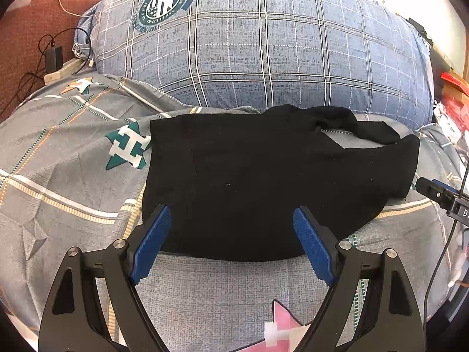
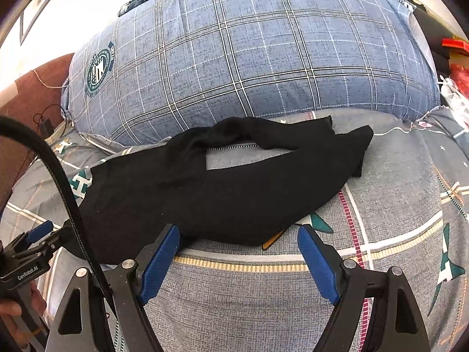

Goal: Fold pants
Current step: 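Move both grippers toward the waistband edge of the black pants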

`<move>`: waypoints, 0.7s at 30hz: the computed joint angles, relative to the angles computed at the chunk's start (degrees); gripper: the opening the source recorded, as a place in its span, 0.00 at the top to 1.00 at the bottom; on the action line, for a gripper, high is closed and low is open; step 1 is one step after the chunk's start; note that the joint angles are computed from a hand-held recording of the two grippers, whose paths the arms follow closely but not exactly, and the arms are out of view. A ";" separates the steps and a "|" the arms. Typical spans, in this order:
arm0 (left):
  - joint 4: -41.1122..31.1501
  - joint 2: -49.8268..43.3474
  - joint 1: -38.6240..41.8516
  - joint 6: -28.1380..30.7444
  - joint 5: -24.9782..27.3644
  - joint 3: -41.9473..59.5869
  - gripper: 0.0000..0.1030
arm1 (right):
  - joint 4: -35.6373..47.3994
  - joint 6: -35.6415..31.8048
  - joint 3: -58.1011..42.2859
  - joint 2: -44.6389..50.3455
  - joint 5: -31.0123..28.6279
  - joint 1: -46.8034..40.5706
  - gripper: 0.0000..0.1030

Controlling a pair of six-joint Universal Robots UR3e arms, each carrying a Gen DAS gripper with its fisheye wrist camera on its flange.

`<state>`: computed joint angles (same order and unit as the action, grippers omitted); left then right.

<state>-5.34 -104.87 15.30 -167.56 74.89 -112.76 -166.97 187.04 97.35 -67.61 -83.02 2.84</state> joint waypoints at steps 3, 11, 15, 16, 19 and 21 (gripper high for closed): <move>-0.50 1.35 1.61 0.15 -2.99 -1.30 0.17 | 0.58 -0.03 0.04 -0.16 0.19 -0.25 0.21; -6.03 6.93 8.52 -2.09 -15.47 -8.00 0.17 | 1.41 -0.13 2.21 -1.73 0.13 -2.19 0.21; -3.97 6.71 6.53 -1.60 -12.28 -10.04 0.17 | 2.16 -0.08 3.76 -2.87 0.18 -3.98 0.21; -3.69 6.14 5.74 -1.65 -11.27 -9.96 0.17 | 2.20 0.10 4.16 -3.08 0.31 -4.56 0.21; -3.02 4.23 5.22 -3.29 -10.34 -8.99 0.17 | 1.81 0.94 5.15 -3.27 0.42 -5.90 0.21; -3.12 2.42 5.02 -4.87 -10.07 -7.28 0.17 | 1.89 1.95 5.46 -3.18 1.39 -7.09 0.21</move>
